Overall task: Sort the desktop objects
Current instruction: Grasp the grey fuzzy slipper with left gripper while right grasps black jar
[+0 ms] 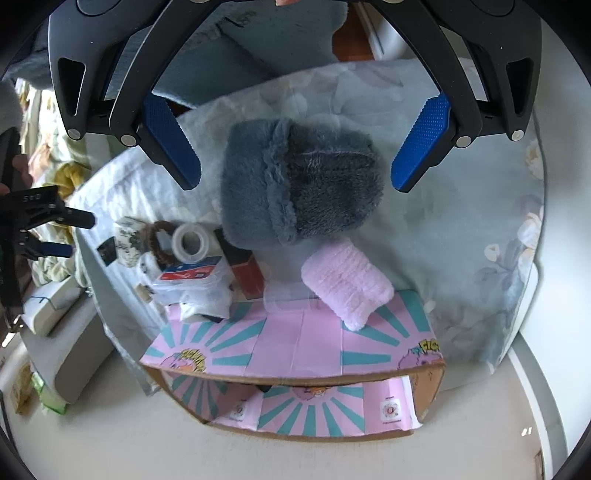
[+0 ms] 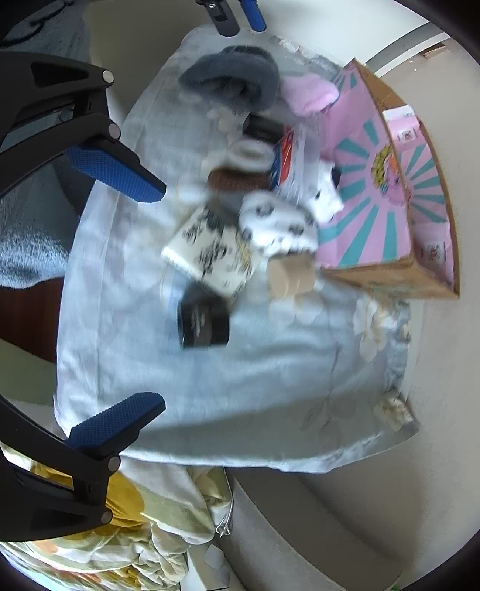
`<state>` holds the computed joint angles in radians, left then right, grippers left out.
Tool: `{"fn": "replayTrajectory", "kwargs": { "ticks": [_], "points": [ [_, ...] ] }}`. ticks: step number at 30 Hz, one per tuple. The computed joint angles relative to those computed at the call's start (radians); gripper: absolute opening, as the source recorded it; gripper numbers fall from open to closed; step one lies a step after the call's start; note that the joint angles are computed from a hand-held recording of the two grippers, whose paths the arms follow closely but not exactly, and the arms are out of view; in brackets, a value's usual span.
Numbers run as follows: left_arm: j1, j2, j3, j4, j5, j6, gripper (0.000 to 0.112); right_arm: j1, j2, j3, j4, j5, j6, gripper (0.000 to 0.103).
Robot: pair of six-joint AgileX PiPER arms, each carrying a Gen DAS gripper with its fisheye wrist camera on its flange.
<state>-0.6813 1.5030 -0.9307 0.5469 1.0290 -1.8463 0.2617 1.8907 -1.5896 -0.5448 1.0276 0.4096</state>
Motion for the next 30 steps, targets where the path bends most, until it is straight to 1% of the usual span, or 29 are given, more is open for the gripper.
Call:
{"fn": "replayTrajectory", "kwargs": {
  "ticks": [5, 6, 7, 9, 11, 14, 16, 17, 20, 21, 22, 23, 24, 25, 26, 27, 28, 30],
  "points": [
    [0.022, 0.03, 0.031, 0.012, -0.079, -0.062, 0.103, -0.052, 0.01, -0.012, 0.012, -0.005, -0.034, 0.103],
    [0.027, 0.041, 0.03, 0.013, -0.087, -0.068, 0.103, -0.061, 0.02, -0.021, 0.011, -0.004, -0.037, 0.103],
    [0.033, 0.056, 0.025, 0.016, -0.091, -0.075, 0.103, -0.064, 0.04, -0.054, 0.019, 0.037, 0.0, 0.103],
    [0.041, 0.086, 0.011, 0.021, -0.087, -0.078, 0.103, -0.078, 0.056, -0.067, 0.024, 0.035, -0.011, 0.102],
    [0.049, 0.111, -0.003, 0.021, -0.084, -0.075, 0.103, -0.09, 0.079, -0.088, 0.028, 0.043, -0.024, 0.097],
    [0.06, 0.143, -0.017, 0.015, -0.077, -0.067, 0.103, -0.111, 0.115, -0.125, 0.049, 0.049, -0.051, 0.088],
    [0.064, 0.162, -0.024, 0.009, -0.067, -0.063, 0.103, -0.121, 0.133, -0.148, 0.066, 0.051, -0.068, 0.078],
    [0.066, 0.167, -0.023, 0.007, -0.066, -0.062, 0.103, -0.123, 0.141, -0.159, 0.073, 0.054, -0.072, 0.074],
    [0.081, 0.195, -0.03, -0.004, -0.062, -0.042, 0.103, -0.119, 0.158, -0.186, 0.068, 0.056, -0.094, 0.068],
    [0.09, 0.206, -0.034, -0.014, -0.061, -0.025, 0.103, -0.118, 0.162, -0.195, 0.071, 0.057, -0.103, 0.064],
    [0.1, 0.22, -0.04, -0.025, -0.06, -0.006, 0.101, -0.116, 0.166, -0.205, 0.074, 0.059, -0.114, 0.058],
    [0.104, 0.226, -0.042, -0.026, -0.062, -0.002, 0.098, -0.113, 0.169, -0.213, 0.076, 0.063, -0.123, 0.054],
    [0.107, 0.234, -0.044, -0.027, -0.056, -0.001, 0.089, -0.11, 0.172, -0.22, 0.079, 0.066, -0.135, 0.045],
    [0.107, 0.233, -0.043, -0.024, -0.052, -0.007, 0.084, -0.105, 0.174, -0.227, 0.079, 0.07, -0.145, 0.034],
    [0.106, 0.226, -0.037, -0.018, -0.052, -0.021, 0.079, -0.099, 0.178, -0.232, 0.067, 0.078, -0.143, 0.034],
    [0.102, 0.216, -0.033, -0.012, -0.04, -0.038, 0.069, -0.093, 0.183, -0.237, 0.054, 0.086, -0.144, 0.034],
    [0.104, 0.208, -0.029, -0.015, -0.035, -0.04, 0.063, -0.091, 0.183, -0.236, 0.049, 0.086, -0.146, 0.034],
    [0.108, 0.198, -0.024, -0.026, -0.029, -0.032, 0.056, -0.093, 0.179, -0.231, 0.051, 0.082, -0.144, 0.034]
  ]
}}
